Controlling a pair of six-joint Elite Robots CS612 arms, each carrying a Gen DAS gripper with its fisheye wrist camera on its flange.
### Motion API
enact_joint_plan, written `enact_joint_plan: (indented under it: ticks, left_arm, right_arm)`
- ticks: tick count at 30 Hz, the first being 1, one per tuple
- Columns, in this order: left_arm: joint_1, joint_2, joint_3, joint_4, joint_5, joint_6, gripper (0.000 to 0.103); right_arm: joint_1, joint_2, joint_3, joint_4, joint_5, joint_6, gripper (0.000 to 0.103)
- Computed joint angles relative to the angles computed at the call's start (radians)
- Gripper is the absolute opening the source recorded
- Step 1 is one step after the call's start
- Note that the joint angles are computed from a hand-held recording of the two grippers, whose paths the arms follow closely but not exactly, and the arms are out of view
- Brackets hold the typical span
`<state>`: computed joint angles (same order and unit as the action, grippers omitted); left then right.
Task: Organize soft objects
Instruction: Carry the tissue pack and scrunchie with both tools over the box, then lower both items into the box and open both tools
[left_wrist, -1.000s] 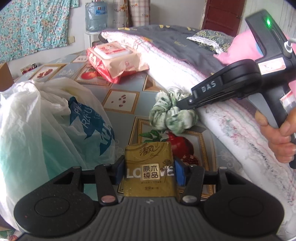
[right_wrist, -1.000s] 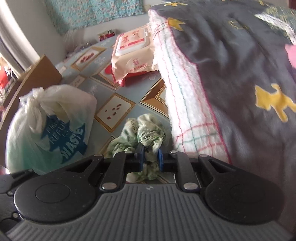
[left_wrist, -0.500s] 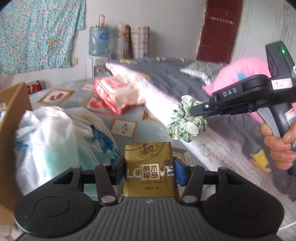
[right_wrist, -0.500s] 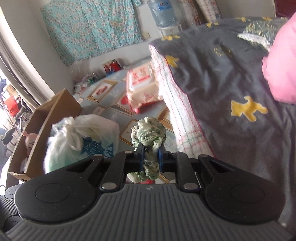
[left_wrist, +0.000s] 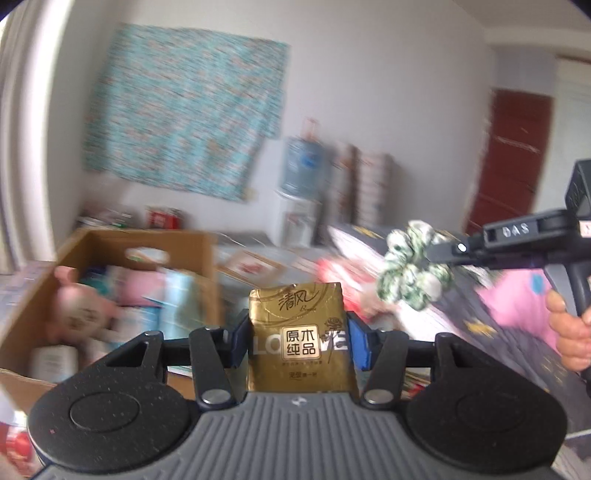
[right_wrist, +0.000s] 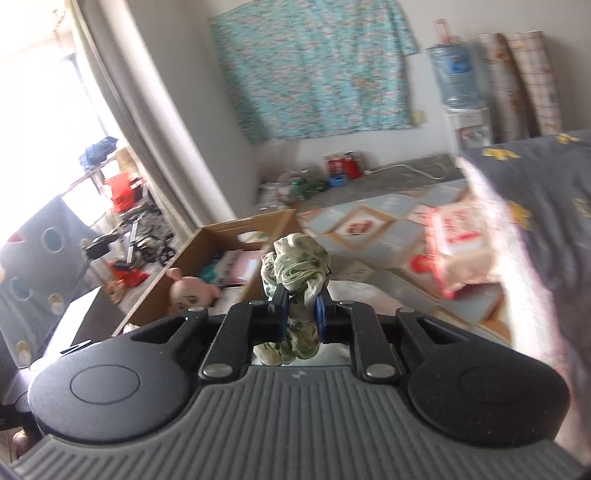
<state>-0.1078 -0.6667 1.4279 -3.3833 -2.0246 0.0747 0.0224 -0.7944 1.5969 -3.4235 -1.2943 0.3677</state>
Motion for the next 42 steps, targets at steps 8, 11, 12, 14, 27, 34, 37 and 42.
enact_joint_plan:
  ticks: [8, 11, 12, 14, 27, 34, 37, 42]
  left_arm:
    - [0.05, 0.067, -0.177, 0.231, 0.101, -0.068, 0.054]
    - [0.062, 0.108, -0.255, 0.327, 0.126, -0.103, 0.054]
    - [0.07, 0.119, -0.269, 0.342, 0.128, -0.118, 0.054]
    - [0.078, 0.135, -0.291, 0.356, 0.132, -0.144, 0.054]
    - [0.091, 0.186, -0.365, 0.374, 0.199, -0.224, 0.054]
    - [0.088, 0.179, -0.354, 0.38, 0.182, -0.175, 0.054]
    - [0.088, 0.179, -0.362, 0.412, 0.145, -0.162, 0.054]
    - [0.08, 0.183, -0.376, 0.464, 0.084, -0.119, 0.055]
  right_arm:
    - [0.062, 0.119, -0.281, 0.228, 0.18, -0.063, 0.013]
    - [0.089, 0.168, -0.398, 0.399, 0.223, -0.139, 0.013]
    - [0.099, 0.182, -0.431, 0.453, 0.222, -0.17, 0.013]
    - [0.117, 0.212, -0.504, 0.57, 0.204, -0.242, 0.013]
    - [0.178, 0.446, -0.985, 1.13, 0.085, -0.565, 0.024]
    - [0.172, 0.444, -0.95, 1.02, 0.06, -0.548, 0.034]
    - [0.155, 0.396, -0.851, 0.904, 0.084, -0.482, 0.039]
    - [0.124, 0.312, -0.668, 0.679, 0.099, -0.347, 0.045]
